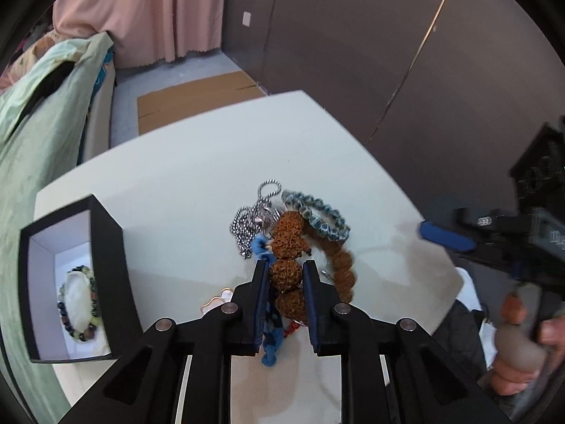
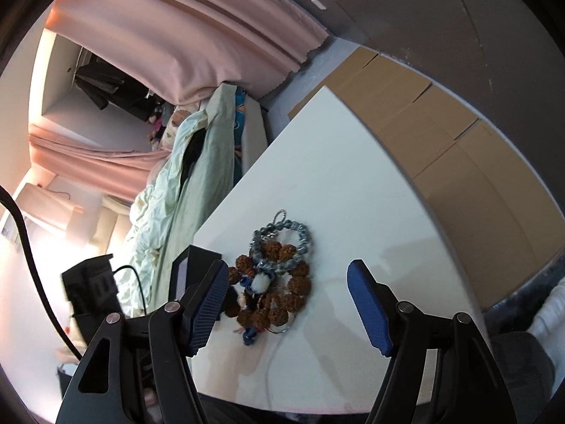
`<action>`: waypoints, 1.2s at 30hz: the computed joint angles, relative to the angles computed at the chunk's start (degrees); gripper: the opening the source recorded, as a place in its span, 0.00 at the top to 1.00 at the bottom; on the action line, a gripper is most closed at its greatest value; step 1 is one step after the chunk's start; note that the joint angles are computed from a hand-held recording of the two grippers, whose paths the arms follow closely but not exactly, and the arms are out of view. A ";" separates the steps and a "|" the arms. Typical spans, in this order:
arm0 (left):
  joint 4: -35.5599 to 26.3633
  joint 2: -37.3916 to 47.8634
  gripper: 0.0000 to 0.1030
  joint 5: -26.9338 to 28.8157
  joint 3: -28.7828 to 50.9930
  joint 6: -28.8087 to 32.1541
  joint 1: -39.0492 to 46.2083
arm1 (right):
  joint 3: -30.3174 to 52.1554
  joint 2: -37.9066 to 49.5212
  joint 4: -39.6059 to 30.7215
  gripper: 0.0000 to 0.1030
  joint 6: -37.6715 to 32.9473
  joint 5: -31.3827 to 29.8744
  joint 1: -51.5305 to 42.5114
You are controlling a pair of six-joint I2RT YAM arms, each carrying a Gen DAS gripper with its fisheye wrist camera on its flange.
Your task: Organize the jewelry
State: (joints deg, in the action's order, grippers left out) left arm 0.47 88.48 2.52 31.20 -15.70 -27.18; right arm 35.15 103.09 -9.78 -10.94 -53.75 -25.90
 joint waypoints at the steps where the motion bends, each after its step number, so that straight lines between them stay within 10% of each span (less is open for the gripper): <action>1: -0.77 -1.57 0.81 0.33 -0.27 0.07 -0.02 | 0.22 0.21 0.31 0.35 0.66 0.25 0.64; 11: -7.43 -13.94 0.81 0.22 -1.66 0.71 0.90 | 0.21 -0.17 5.83 0.47 7.18 8.09 8.44; 33: -19.50 -33.88 0.81 9.71 -4.56 9.13 24.74 | 4.72 -1.15 4.06 0.66 5.76 45.82 31.06; 36: -21.11 -36.01 0.81 11.76 -4.37 10.58 28.32 | 4.18 -1.75 3.86 0.90 5.44 50.32 33.49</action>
State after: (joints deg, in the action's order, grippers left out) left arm -20.64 52.47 14.29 26.83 -5.12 1.14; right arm 39.33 101.34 -5.92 -5.50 -3.43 7.60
